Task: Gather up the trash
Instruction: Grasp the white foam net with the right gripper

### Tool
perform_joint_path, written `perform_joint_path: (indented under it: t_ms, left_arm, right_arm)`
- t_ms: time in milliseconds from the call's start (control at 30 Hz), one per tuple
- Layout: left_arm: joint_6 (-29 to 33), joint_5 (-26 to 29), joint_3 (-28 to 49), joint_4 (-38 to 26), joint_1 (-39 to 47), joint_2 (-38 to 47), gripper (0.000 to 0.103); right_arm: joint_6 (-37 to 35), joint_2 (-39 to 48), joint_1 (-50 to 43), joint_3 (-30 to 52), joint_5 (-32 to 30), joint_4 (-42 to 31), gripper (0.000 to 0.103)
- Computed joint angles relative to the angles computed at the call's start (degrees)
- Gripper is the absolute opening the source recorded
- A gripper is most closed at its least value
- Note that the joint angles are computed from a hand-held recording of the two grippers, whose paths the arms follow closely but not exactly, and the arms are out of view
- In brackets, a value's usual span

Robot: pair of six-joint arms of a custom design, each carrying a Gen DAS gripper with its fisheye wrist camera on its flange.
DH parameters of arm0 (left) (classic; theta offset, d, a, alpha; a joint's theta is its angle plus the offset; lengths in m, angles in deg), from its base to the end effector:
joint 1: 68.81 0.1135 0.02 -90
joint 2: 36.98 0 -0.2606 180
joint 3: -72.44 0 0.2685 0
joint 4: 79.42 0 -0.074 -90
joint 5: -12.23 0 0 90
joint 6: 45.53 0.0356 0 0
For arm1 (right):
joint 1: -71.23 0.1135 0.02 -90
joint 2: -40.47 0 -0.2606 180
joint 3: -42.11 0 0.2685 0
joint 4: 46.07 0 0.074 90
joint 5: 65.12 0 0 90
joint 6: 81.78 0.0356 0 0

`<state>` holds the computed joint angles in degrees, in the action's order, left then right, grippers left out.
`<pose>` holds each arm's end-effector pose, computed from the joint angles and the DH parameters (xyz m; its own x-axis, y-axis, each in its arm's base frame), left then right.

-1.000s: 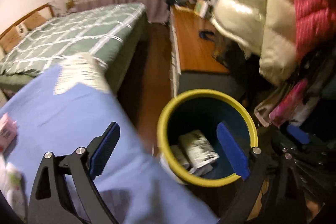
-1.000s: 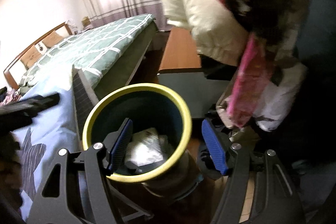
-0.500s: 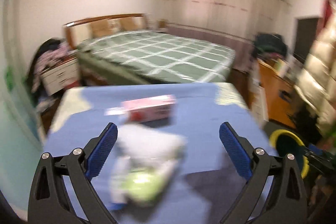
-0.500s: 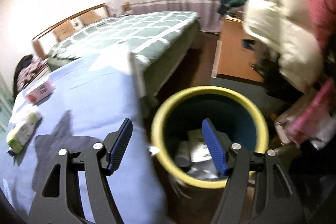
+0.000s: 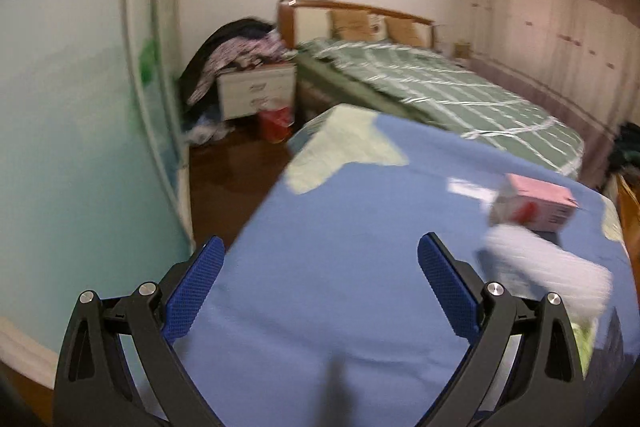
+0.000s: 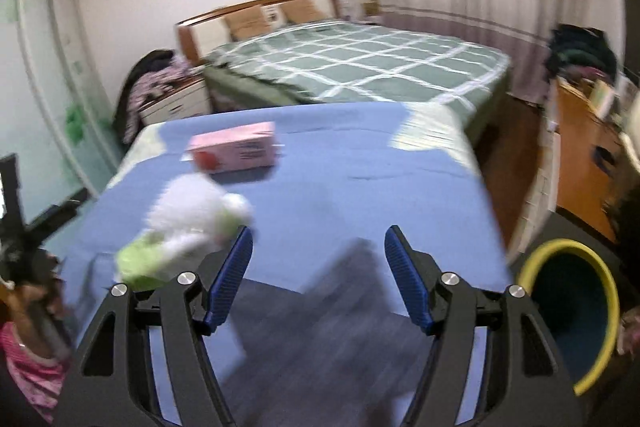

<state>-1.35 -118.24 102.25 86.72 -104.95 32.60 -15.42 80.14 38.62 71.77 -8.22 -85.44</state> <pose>0.1714 -0.0966 0.1046 -0.5520 -0.2724 -0.7881 -0.3703 0.9269 -0.0611 0.1380 -0.0652 0.1544 -0.6467 0.0149 -0.7626 -0.1172 0.9860 0.1187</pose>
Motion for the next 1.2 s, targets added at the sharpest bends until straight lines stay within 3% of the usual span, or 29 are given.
perform_joint_path:
  t_ms: [167, 367, 600, 733, 1033, 1200]
  left_arm:
    - [-1.21, -3.33, -1.36, -0.55, 0.68, -0.57, 0.096]
    - [-4.69, -6.92, 0.51, -5.19, -2.17, 0.53, 0.096]
    - [-7.31, -7.90, 1.46, -8.93, -3.93, -0.13, 0.096]
    - [-7.72, -8.56, 1.82, -9.37, -4.95, 0.34, 0.096]
    - [-8.74, -9.01, 2.40, -10.29, -6.25, 0.74, 0.096]
    - [-9.14, -9.34, 2.58, -10.66, -6.92, 0.92, 0.096]
  right_arm:
    - [12.57, 7.80, 19.14, 1.29, 8.48, 9.40, 0.065]
    - [18.68, 16.57, 32.84, 2.85, 18.09, 18.13, 0.066]
    - [21.76, 28.16, 38.12, 5.85, 23.01, 23.67, 0.066]
    - [22.27, 28.41, 38.77, 5.17, 23.70, 24.88, 0.065]
    - [22.18, 27.62, 39.08, 4.44, 21.63, 24.64, 0.029]
    - [22.63, 26.65, 36.94, 4.44, 18.01, 23.68, 0.021]
